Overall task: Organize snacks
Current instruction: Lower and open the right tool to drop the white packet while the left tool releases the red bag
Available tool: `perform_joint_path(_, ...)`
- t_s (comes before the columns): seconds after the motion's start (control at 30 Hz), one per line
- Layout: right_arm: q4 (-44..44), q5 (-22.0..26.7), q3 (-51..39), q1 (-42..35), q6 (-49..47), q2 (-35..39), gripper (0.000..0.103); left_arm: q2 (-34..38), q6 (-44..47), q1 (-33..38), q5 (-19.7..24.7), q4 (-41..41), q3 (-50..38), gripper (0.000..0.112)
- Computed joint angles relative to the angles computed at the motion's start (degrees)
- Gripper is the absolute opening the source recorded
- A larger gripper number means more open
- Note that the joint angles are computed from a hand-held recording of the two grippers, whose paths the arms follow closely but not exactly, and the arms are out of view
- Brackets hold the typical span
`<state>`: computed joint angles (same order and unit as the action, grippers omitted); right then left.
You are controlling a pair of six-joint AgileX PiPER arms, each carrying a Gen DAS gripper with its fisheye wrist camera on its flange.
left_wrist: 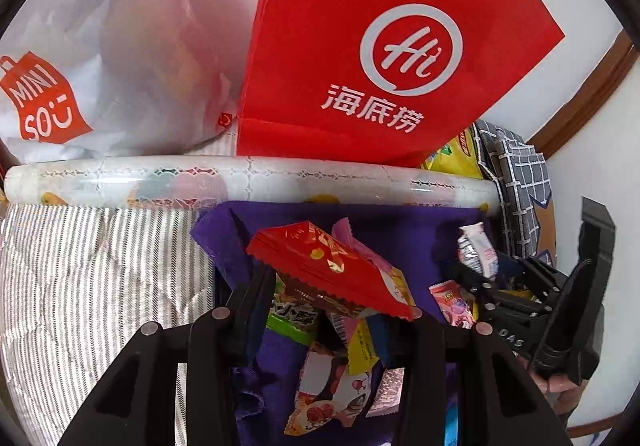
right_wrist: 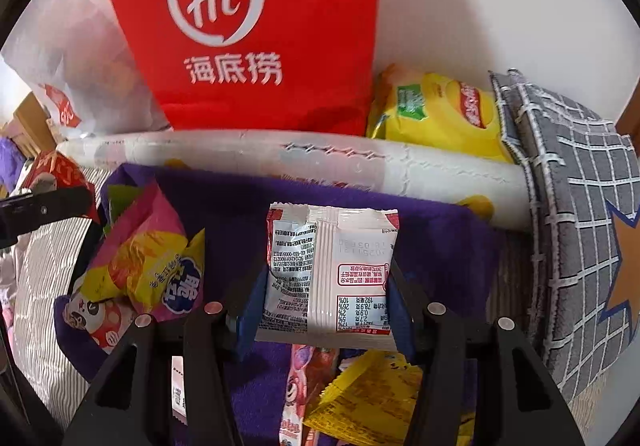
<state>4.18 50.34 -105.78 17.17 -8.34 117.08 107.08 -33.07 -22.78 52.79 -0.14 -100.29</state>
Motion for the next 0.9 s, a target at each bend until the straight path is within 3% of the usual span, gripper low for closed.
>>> perform_joint_path(0.43,-1.7,2.2,-2.1,1.0,0.1,1.9,0.055,2.9,0.3,-0.3,5.5,0.9,-3.5,0.041)
perform_joint_path(0.9,-1.1,1.0,-1.4,0.9,-0.9,1.9,0.055,5.1,1.2,-0.8,7.2,0.4,-5.2,0.041)
